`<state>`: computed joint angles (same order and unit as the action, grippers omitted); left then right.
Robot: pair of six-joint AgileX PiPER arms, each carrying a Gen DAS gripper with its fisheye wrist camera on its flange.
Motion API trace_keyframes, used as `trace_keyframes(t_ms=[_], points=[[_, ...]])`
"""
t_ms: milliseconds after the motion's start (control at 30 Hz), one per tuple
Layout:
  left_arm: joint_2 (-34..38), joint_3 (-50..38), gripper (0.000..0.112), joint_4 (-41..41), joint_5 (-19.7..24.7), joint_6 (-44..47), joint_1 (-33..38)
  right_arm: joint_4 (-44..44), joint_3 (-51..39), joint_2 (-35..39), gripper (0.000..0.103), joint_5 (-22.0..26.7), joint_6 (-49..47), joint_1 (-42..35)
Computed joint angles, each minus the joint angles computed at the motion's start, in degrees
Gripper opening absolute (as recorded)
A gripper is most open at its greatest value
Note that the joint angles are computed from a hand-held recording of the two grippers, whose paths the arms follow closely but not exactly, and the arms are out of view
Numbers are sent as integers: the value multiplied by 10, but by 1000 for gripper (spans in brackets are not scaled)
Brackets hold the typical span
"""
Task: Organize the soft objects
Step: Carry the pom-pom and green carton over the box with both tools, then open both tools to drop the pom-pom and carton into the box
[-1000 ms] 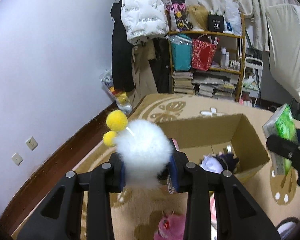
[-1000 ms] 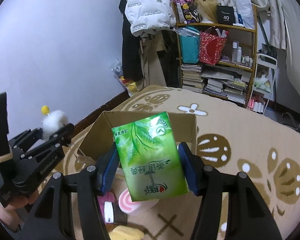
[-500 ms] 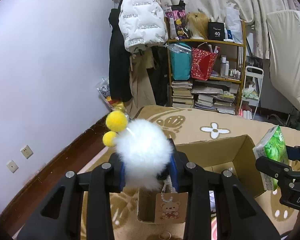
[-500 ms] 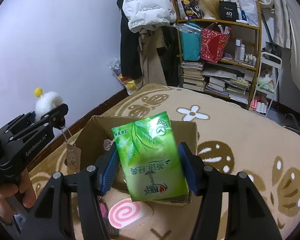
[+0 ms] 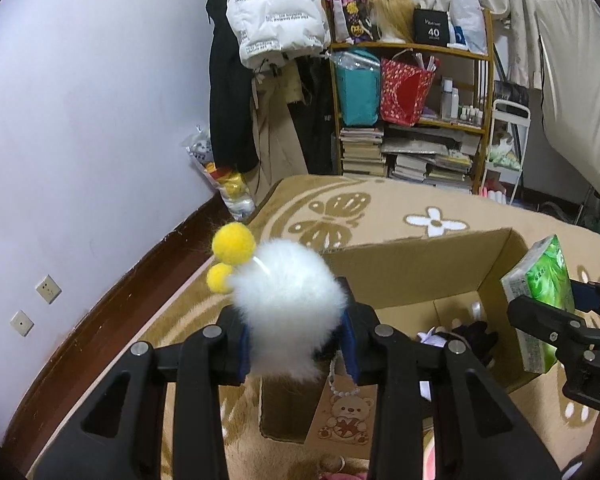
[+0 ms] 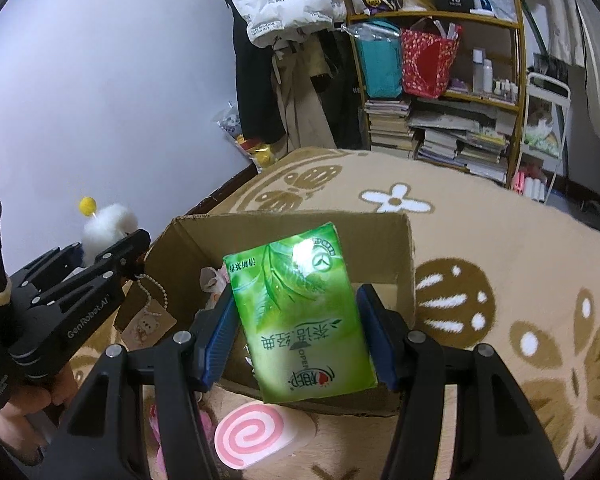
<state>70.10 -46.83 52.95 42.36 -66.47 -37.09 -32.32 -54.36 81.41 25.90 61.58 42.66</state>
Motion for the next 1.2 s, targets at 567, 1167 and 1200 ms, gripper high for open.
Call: trace_keyframes(t_ms=[567, 1167, 1200], points=[[15, 11, 36, -40, -14, 41, 19, 17, 13, 17, 63, -23, 6, -12], [-64, 29, 101, -11, 75, -6, -27, -14, 13, -37, 102, 34, 53, 22], [-68, 28, 101, -3, 91, -15, -36, -13, 12, -42, 103, 41, 52, 25]])
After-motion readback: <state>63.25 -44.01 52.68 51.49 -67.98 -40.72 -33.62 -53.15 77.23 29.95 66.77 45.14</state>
